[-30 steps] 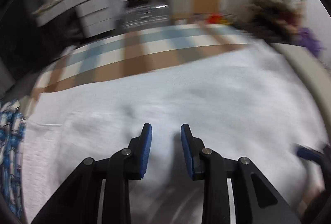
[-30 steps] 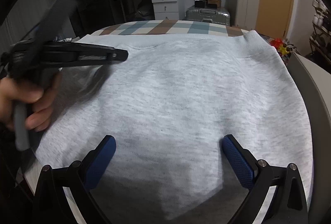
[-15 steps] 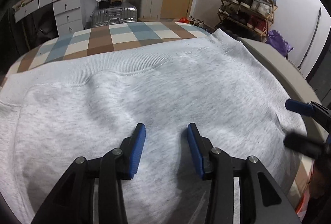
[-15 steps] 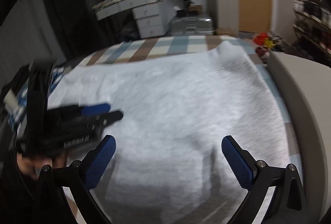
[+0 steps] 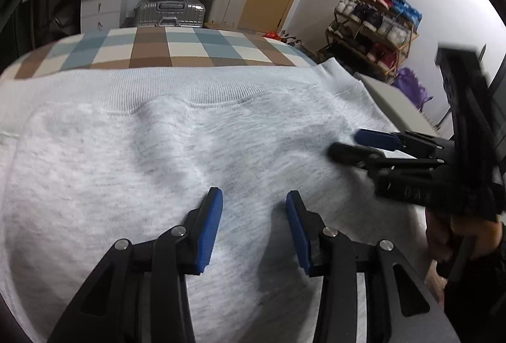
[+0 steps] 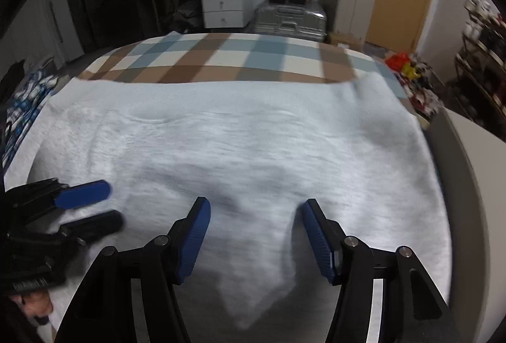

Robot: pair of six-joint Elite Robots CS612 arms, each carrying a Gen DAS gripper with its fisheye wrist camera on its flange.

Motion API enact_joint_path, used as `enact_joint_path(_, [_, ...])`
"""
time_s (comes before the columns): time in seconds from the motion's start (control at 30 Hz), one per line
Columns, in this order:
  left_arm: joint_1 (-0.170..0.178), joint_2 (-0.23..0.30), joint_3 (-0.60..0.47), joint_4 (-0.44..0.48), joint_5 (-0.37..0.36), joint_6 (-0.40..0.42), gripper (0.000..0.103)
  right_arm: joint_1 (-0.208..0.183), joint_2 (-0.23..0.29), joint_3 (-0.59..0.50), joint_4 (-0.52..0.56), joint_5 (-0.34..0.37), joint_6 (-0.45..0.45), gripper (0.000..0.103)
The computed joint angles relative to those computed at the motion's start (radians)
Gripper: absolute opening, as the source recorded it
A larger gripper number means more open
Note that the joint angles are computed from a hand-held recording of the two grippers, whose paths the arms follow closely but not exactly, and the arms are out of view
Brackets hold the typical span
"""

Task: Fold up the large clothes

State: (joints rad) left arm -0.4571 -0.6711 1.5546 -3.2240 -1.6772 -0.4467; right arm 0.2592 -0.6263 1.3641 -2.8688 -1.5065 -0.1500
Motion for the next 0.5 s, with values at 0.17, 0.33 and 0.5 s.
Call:
enact_joint_path(0.17, [0.0,0.001,-0.001,-0.008,-0.01,-0.007,0.036,-0.026,-0.03,0.019,0.027,-0.021,0.146,0.044])
enact_joint_path(0.33, [-0.003,-0.002,0.003,-0.005,0.001,0.004,0.036,0.002,0.01,-0.063,0.009,0.035,0.115,0.045])
enact_joint_path(0.5, [0.002,-0.002,0.005,-0.012,-0.013,-0.001,0.036,0.007,0.074,-0.146,0.042,-0.03,0.031,0.046])
